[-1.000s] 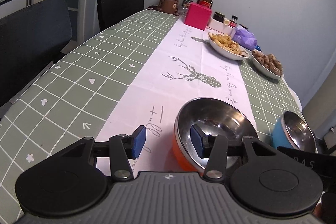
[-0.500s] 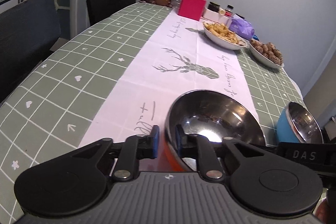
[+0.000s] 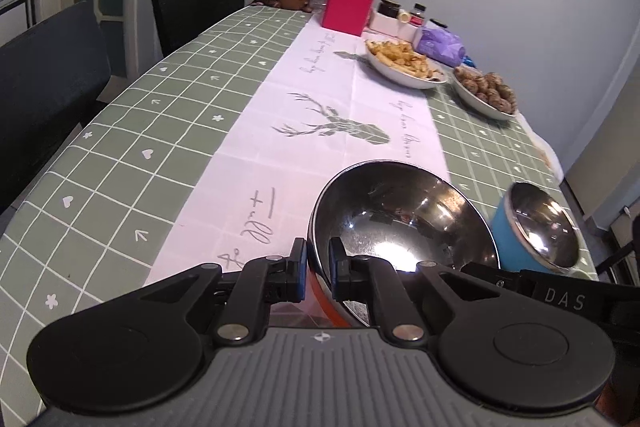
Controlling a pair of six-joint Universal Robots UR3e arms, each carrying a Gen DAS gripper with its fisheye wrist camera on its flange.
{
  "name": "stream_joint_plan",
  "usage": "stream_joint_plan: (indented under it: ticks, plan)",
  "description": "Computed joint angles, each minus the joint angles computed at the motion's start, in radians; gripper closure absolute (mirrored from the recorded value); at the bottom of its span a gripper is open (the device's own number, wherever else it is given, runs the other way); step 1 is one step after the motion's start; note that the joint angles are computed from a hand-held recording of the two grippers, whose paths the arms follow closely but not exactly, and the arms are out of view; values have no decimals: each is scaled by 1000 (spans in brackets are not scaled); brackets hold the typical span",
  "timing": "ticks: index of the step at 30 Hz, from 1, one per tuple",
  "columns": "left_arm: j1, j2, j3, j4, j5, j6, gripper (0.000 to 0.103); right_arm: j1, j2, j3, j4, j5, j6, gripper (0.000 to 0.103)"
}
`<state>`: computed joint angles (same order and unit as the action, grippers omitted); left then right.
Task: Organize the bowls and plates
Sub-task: 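Carry the orange bowl toward the blue bowl and set it down with both tools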
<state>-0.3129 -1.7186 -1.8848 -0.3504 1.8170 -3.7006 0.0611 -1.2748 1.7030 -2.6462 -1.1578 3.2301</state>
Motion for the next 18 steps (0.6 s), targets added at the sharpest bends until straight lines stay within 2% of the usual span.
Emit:
stream_joint_plan:
  ticks: [6,10,14,18]
  plan:
    - [-117,56,34,-117,25,-25,91,-159,-245,223,82,117,-120,91]
    - [-198,78,57,-176,13,-40,91,-323,-471,384,234,211,-278,91]
    - [-271,86,65,-207,-23,-64,90,-522,-709,486,510,292,-480,91]
    - [-325,68,69,-213,-72,-75,90,-752,-919,520,888,334,-747,91]
